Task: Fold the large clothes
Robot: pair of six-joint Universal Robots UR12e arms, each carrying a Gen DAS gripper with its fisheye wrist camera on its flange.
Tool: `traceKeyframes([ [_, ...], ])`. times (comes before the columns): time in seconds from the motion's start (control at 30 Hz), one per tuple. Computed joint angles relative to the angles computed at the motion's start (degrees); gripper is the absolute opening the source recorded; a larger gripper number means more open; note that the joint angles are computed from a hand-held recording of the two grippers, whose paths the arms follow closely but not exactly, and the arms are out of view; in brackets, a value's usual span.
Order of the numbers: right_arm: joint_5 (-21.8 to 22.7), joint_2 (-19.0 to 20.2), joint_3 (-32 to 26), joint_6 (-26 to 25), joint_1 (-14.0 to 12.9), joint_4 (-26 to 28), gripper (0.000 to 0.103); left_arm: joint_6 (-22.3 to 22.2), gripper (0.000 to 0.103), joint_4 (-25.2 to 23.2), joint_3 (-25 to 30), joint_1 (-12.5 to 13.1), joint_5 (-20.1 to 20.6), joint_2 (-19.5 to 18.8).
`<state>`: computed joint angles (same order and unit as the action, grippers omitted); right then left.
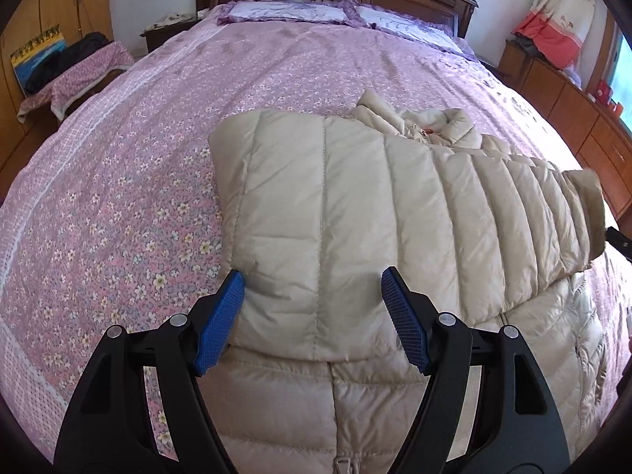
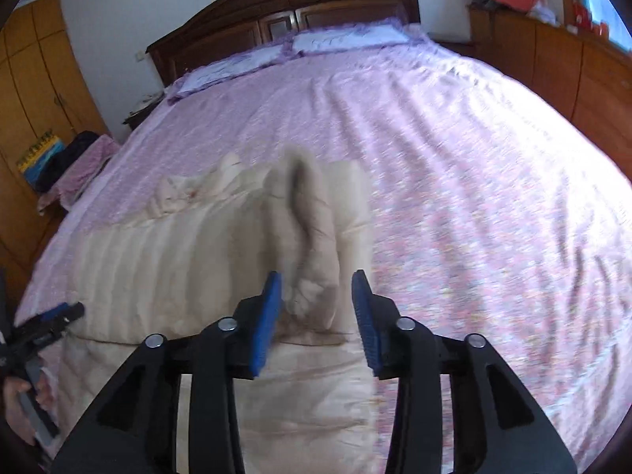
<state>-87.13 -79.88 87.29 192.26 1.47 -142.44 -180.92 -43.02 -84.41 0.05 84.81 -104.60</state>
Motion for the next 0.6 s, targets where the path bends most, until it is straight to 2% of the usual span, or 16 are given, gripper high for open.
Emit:
traceKeyframes([
  [0.17,-1.62,-1.21,1.3,-2.18,0.49,-3.67,0.04,-0.71,0.072,0.13,0.77,-0.24,0.86,-0.73],
  [0.27,-0.59,-0.52,0.89,-5.02,0.87,-4.24,0.04,-0.68,0.073,0.11,1.31,-0.58,2.04,-1.24],
  [0.4,0.45,2.16,-1.51,-5.8,0.92,-0.66,0.04,-0.1,0.074,-0.55,2.03,-0.91,3.36,-2.02],
  [0.53,-3.35,4.6,-3.25,-5.96,1.32,2.61,0.04,-0.52,0.075,-1.97,3.05,-0.83,3.17,-3.09],
  [0.6,-3.39,5.5,-3.75,-6.4,1.19,3.67,0.04,-0.62,0.076,-2.4,3.54,-0.99,3.36,-3.62],
])
